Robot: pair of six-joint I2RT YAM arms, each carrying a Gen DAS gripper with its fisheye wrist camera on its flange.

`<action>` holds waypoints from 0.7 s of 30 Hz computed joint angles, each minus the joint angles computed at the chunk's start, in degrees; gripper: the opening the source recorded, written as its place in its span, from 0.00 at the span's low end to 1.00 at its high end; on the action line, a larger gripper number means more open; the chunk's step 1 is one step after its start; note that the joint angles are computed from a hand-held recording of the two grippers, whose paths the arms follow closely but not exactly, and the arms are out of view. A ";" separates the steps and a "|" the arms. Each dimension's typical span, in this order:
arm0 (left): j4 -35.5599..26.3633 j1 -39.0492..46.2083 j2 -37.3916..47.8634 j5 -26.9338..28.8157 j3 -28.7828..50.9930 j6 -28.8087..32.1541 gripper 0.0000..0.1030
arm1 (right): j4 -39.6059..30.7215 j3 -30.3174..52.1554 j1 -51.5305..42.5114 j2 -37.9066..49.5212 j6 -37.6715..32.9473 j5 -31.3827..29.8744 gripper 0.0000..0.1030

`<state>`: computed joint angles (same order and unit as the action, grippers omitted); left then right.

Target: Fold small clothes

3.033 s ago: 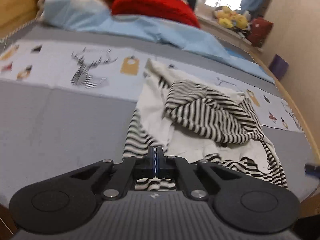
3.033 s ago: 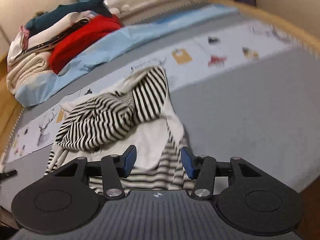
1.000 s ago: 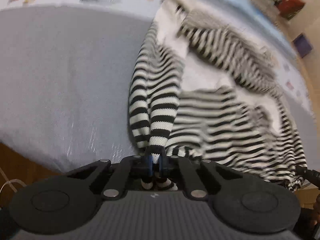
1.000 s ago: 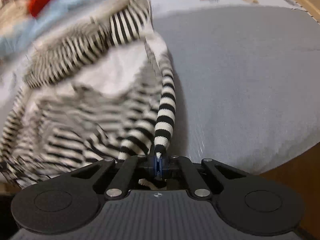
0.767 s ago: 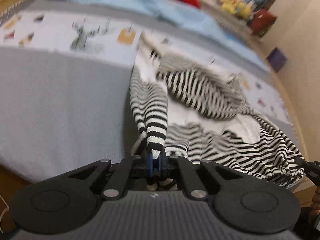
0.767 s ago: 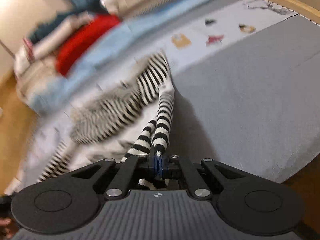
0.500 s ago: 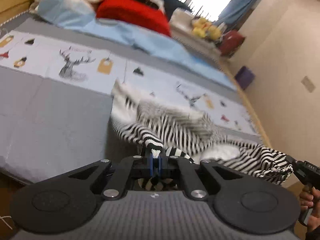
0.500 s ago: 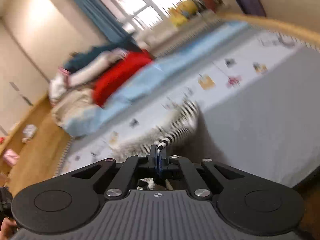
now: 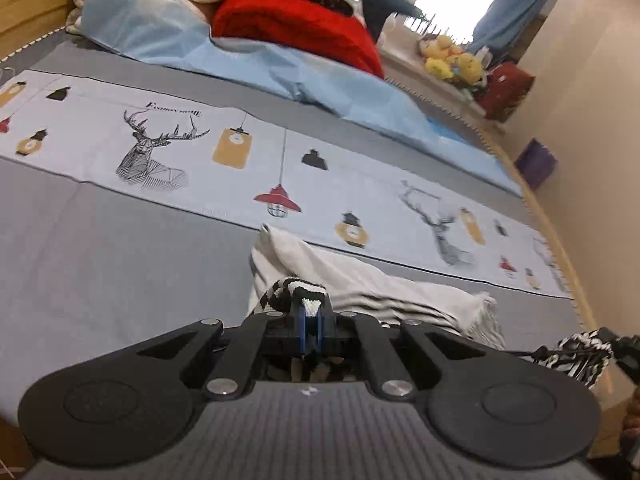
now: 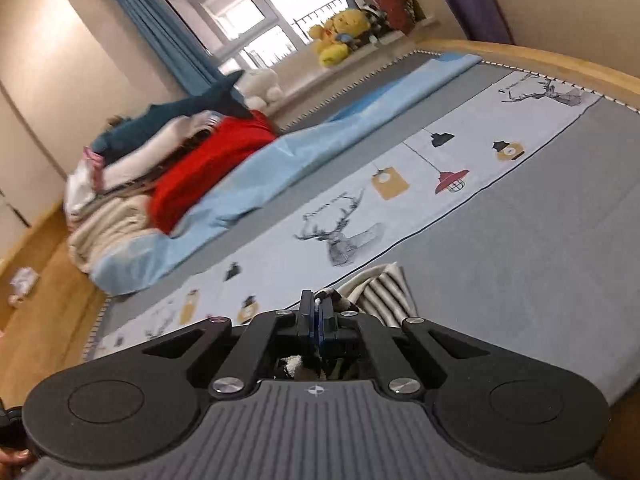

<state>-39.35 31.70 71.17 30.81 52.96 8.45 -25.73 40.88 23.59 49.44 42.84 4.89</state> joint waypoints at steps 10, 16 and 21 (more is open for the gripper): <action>14.74 -8.44 24.35 -7.42 5.46 -9.56 0.12 | 16.40 11.97 -4.23 40.49 -3.76 -0.92 0.01; 17.07 -5.49 21.80 -2.77 3.76 -12.30 0.31 | 16.56 13.69 -5.40 42.84 -1.00 0.22 0.11; 16.03 -3.30 17.96 0.58 1.64 -10.34 0.44 | 20.04 7.69 -5.94 35.74 -1.06 1.24 0.38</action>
<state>-23.32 28.40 89.14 31.38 54.60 -1.89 -5.69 48.56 17.65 85.18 41.78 6.12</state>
